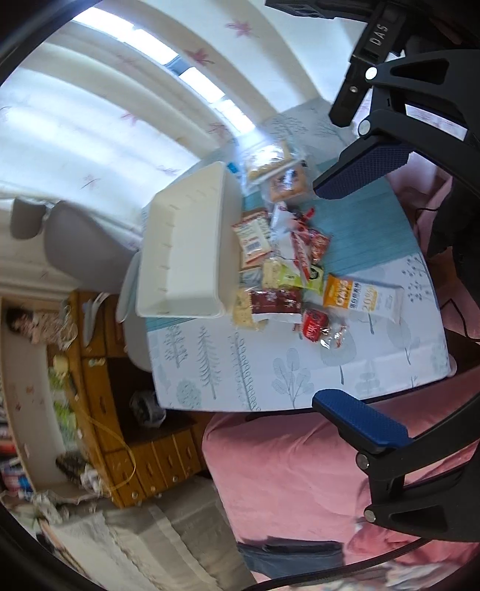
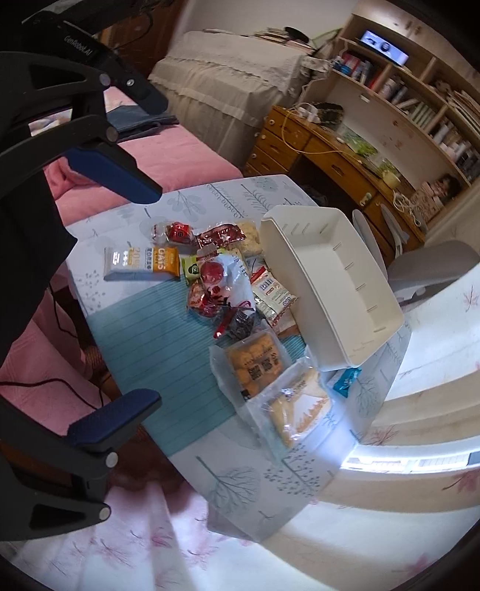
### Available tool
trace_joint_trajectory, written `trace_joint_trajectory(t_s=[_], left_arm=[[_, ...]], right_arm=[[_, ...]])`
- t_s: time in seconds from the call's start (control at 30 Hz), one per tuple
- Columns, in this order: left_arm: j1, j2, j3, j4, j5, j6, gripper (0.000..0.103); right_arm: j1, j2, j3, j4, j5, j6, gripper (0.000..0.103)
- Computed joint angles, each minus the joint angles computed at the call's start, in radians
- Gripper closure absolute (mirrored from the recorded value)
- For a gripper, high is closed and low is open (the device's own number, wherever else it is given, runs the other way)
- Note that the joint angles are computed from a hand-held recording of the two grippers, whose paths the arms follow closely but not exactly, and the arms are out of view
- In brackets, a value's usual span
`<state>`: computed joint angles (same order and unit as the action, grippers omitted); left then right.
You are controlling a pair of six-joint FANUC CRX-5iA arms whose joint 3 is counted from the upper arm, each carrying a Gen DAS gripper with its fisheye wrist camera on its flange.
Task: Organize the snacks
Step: 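Grasp the white-and-red snack bag with the right tool while the left grasps the orange OATS bar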
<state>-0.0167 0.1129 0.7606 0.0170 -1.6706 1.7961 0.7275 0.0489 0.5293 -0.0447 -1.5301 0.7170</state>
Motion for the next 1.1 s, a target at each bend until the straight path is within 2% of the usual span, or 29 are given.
trace_joint_trajectory(t_s=[0.23, 0.43, 0.57, 0.63, 0.8, 0.87, 0.9, 1.1], left_arm=[[0.069, 0.038, -0.041, 0.107, -0.071, -0.114, 0.001], [0.07, 0.108, -0.038, 0.124, -0.195, -0.149, 0.001], [0.066, 0.181, -0.017, 0.125, -0.301, -0.133, 0.001], [0.071, 0.206, -0.022, 0.141, -0.326, -0.118, 0.001], [0.086, 0.272, -0.046, 0.2, -0.36, -0.072, 0.001], [0.089, 0.301, -0.05, 0.213, -0.378, -0.057, 0.002], [0.091, 0.31, -0.063, 0.224, -0.377, -0.052, 0.006], [0.093, 0.366, -0.12, 0.286, -0.379, 0.008, 0.011]], right_arm=[[0.051, -0.005, -0.041, 0.033, 0.054, -0.104, 0.002], [0.045, 0.021, -0.033, 0.008, 0.094, -0.107, 0.002], [0.043, 0.073, 0.01, 0.014, 0.082, -0.065, 0.003], [0.031, 0.1, 0.032, -0.002, 0.078, -0.038, 0.003], [-0.012, 0.179, 0.094, -0.055, 0.064, 0.043, 0.003], [-0.029, 0.231, 0.142, -0.073, 0.025, 0.077, 0.003], [-0.033, 0.254, 0.165, -0.079, 0.005, 0.089, 0.003], [-0.058, 0.364, 0.272, -0.119, -0.081, 0.158, 0.003]])
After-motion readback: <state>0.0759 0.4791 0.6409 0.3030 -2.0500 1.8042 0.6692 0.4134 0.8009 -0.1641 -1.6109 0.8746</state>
